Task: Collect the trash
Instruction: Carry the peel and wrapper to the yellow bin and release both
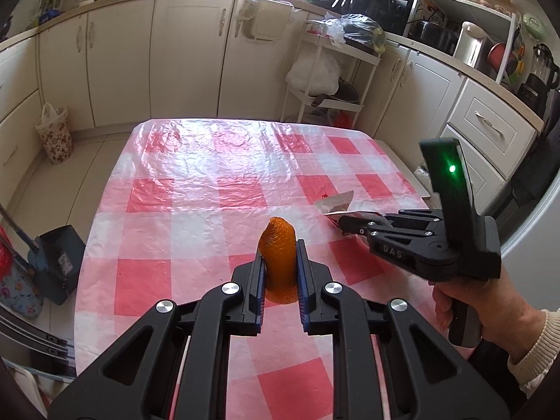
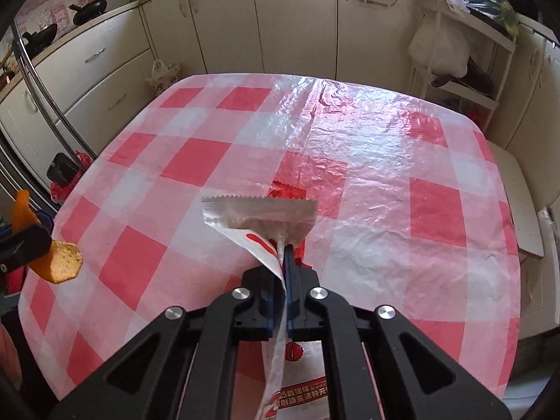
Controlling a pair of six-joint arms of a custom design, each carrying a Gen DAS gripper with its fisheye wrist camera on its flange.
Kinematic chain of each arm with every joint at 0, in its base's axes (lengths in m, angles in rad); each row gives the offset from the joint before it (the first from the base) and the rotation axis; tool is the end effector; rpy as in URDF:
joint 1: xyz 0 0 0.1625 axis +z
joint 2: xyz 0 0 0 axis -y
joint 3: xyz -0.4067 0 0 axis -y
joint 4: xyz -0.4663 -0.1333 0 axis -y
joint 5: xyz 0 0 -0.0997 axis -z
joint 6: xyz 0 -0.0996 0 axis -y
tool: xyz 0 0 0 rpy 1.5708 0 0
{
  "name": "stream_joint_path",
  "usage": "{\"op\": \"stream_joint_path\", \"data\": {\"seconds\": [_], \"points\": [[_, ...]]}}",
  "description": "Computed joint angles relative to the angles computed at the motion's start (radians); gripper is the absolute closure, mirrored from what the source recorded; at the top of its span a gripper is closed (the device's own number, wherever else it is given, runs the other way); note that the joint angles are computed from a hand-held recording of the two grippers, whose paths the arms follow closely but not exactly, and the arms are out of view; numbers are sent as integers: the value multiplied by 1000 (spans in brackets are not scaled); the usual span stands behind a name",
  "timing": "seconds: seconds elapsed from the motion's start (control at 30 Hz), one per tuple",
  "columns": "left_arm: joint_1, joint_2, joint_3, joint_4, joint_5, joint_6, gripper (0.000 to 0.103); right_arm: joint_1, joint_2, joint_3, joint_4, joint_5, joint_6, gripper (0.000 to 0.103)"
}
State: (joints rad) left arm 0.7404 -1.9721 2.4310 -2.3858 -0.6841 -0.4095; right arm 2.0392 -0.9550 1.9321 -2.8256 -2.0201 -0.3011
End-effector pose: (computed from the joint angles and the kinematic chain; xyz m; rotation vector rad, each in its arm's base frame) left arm -0.1345 -0.4081 0.3061 0.3033 2.4096 -1.0220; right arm 0.3586 -0.5092 0.0490 0.9288 -2.5223 0.4254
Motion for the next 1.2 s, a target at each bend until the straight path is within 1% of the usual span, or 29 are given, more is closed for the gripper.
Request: {"op": "stream_joint_path", "data": {"seconds": [0.07, 0.13, 0.23, 0.33, 0.43, 0.5, 0.53, 0.6, 0.67, 0.73, 0.8, 0.83, 0.9, 0.97, 1.03, 1.07, 1.1, 1.13, 1.17, 1.2], "points": [[-23, 1, -2, 14, -1, -7, 88, -5, -50, 25, 0, 45, 25, 99], [-52, 9, -6, 29, -4, -15, 88, -5, -109, 59, -12, 82, 33, 99], [-101, 45, -24, 30, -25, -16, 89, -6, -235, 127, -28, 116, 28, 99], [-145, 109, -51, 9, -82, -7, 88, -20, -398, 211, -34, 121, 24, 99], [-181, 222, -96, -27, -163, 29, 88, -58, -588, 312, -31, 107, 30, 99], [-195, 320, -141, -51, -240, 61, 88, -107, -731, 394, -21, 92, 43, 99], [-204, 372, -165, -63, -271, 76, 88, -132, -778, 424, -19, 87, 48, 99], [-216, 471, -213, -86, -337, 103, 88, -203, -894, 499, -2, 84, 59, 99], [-219, 581, -277, -101, -414, 115, 88, -298, -1004, 573, 24, 98, 66, 99], [-218, 680, -338, -88, -465, 123, 88, -411, -1076, 630, 40, 138, 63, 99], [-209, 785, -408, -46, -507, 138, 88, -506, -1100, 664, 32, 178, 53, 99], [-197, 835, -447, -17, -537, 146, 88, -546, -1091, 677, 9, 197, 47, 99], [-174, 929, -522, 44, -585, 166, 88, -606, -1072, 690, -19, 229, 45, 99], [-155, 1022, -600, 122, -602, 195, 88, -659, -1045, 693, -49, 257, 39, 99], [-136, 1092, -662, 182, -621, 213, 88, -706, -1016, 690, -68, 278, 42, 93], [-128, 1127, -691, 212, -631, 223, 88, -719, -996, 687, -82, 272, 46, 90], [-123, 1159, -716, 238, -633, 232, 88, -730, -988, 685, -86, 266, 48, 72], [-119, 1191, -740, 263, -638, 238, 87, -742, -973, 685, -99, 262, 54, 58], [-116, 1220, -761, 285, -646, 235, 86, -755, -964, 688, -113, 257, 54, 55], [-112, 1237, -774, 300, -646, 234, 82, -776, -964, 695, -118, 264, 46, 54]]}}
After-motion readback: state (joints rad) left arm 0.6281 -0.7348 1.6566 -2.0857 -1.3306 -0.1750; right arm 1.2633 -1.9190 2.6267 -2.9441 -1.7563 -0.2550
